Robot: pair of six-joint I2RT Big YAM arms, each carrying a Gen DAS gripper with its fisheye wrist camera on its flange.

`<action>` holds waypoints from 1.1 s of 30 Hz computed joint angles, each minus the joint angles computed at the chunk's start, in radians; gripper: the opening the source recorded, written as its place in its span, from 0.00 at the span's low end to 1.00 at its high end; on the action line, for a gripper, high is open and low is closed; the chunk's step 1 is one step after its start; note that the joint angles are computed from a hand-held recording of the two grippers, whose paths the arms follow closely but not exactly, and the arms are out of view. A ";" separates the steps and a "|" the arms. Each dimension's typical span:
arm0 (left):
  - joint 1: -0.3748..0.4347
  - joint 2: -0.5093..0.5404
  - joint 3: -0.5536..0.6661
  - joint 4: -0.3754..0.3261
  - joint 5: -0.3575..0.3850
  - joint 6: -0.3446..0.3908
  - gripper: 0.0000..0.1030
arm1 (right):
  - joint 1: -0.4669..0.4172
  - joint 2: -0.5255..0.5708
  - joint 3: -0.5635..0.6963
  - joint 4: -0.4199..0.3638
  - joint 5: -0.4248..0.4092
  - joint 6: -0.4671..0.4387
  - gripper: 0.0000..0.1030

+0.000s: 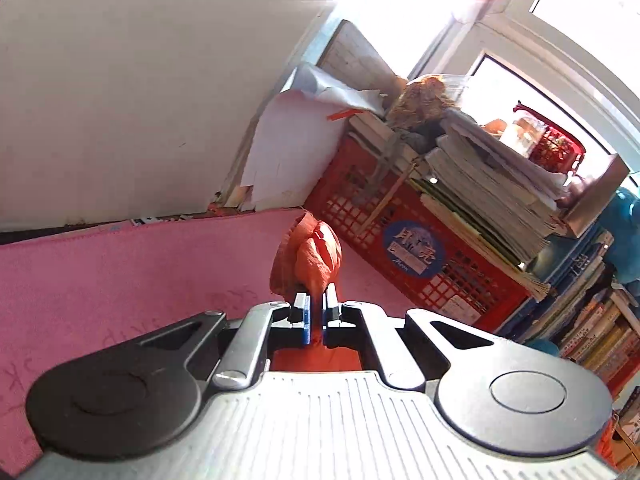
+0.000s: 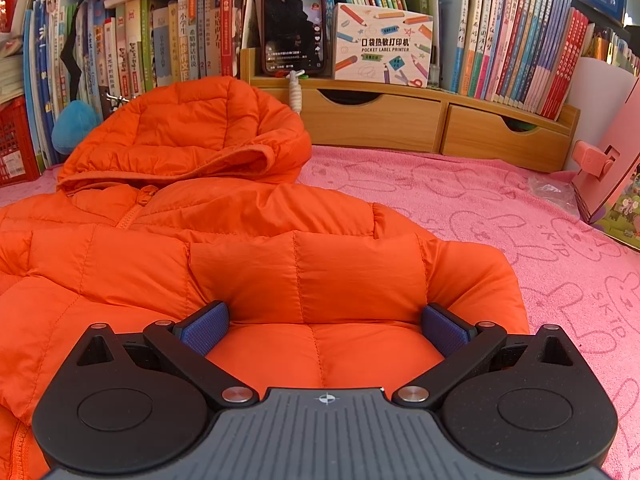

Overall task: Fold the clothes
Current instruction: 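Swing the open left gripper to the other sleeve cuff and grasp it, then carry the held sleeve cuff with the left gripper across the jacket front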

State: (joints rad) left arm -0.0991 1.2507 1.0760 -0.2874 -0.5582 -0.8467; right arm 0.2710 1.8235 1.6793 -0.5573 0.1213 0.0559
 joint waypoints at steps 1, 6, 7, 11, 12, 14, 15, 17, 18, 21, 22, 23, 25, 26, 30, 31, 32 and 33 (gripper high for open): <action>-0.025 -0.004 0.012 0.029 0.010 0.040 0.05 | 0.000 0.000 0.000 0.000 0.001 0.000 1.00; -0.157 0.045 0.110 0.126 0.051 0.198 0.05 | 0.001 0.001 0.000 0.000 0.002 0.001 1.00; -0.187 0.071 0.140 0.140 0.070 0.210 0.05 | 0.001 0.001 0.001 0.000 0.002 0.001 1.00; -0.301 0.214 0.297 0.149 0.155 0.236 0.05 | 0.001 0.001 0.000 0.000 0.001 0.003 1.00; -0.337 0.259 0.347 0.139 0.155 0.261 0.05 | 0.000 0.001 0.001 0.000 0.000 0.003 1.00; -0.392 0.348 0.444 0.102 0.161 0.304 0.05 | -0.001 0.001 0.001 0.001 -0.002 0.004 1.00; -0.415 0.396 0.494 0.073 0.172 0.307 0.05 | -0.001 0.001 0.001 0.001 -0.003 0.004 1.00; -0.449 0.485 0.597 -0.004 0.188 0.300 0.05 | -0.001 0.000 0.000 0.001 -0.004 0.005 1.00; -0.461 0.521 0.636 -0.047 0.188 0.282 0.05 | -0.002 0.000 0.000 0.002 -0.005 0.005 1.00; -0.485 0.609 0.737 -0.152 0.199 0.246 0.05 | -0.001 0.000 0.000 0.001 -0.005 0.007 1.00; -0.491 0.634 0.766 -0.183 0.200 0.243 0.06 | -0.001 0.000 0.000 0.001 -0.005 0.007 1.00; -0.495 0.656 0.798 -0.229 0.205 0.245 0.06 | -0.001 -0.001 0.000 0.000 -0.006 0.008 1.00; -0.500 0.676 0.834 -0.288 0.235 0.257 0.14 | -0.002 -0.001 0.000 0.000 -0.008 0.008 1.00; -0.500 0.675 0.837 -0.300 0.261 0.266 0.18 | -0.002 -0.001 0.000 -0.001 -0.009 0.009 1.00; -0.502 0.611 0.761 -0.232 0.345 0.320 0.30 | -0.005 -0.001 0.001 -0.002 -0.016 0.013 1.00; -0.505 0.589 0.739 -0.214 0.352 0.337 0.31 | -0.005 0.000 0.001 -0.002 -0.018 0.015 1.00; -0.502 0.561 0.701 -0.188 0.360 0.358 0.32 | -0.006 0.000 0.001 -0.002 -0.020 0.016 1.00; -0.502 0.527 0.658 -0.158 0.339 0.386 0.37 | -0.005 0.000 0.001 -0.002 -0.017 0.013 1.00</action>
